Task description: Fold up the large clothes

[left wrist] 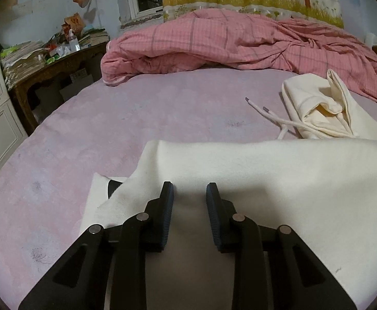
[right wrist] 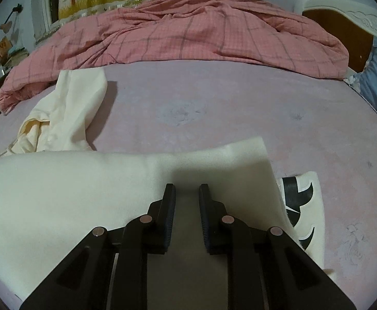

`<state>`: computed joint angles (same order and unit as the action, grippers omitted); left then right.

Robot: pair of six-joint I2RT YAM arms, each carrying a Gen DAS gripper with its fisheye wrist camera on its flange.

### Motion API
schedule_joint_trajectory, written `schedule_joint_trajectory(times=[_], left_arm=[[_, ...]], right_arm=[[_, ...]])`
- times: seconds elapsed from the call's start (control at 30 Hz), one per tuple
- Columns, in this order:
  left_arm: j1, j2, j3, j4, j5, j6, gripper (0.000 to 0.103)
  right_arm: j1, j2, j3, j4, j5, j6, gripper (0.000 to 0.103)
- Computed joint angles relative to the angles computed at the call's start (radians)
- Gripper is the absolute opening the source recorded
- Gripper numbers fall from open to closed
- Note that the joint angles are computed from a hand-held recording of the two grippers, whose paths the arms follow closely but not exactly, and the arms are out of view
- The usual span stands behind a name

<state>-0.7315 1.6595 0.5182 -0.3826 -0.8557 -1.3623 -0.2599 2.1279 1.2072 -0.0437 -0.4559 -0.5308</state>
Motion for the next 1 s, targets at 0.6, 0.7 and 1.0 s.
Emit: schedule_joint_trajectory(times=[0.6, 0.7, 1.0], left_arm=[[-0.344, -0.105, 0.129, 0.156, -0.096, 0.148, 0.023], [-0.313, -0.056, 0.217, 0.312, 0.065, 0.312, 0.025], [-0.2, 0.248, 0.367, 0.358, 0.257, 0.287, 0.016]], right_arm=[[-0.105, -0.256, -0.259, -0.016, -0.414, -0.213, 0.021], [-0.079, -0.232, -0.191, -0.362, -0.459, -0.46, 0.021], [0.027, -0.191, -0.224, -0.309, -0.288, -0.403, 0.021]])
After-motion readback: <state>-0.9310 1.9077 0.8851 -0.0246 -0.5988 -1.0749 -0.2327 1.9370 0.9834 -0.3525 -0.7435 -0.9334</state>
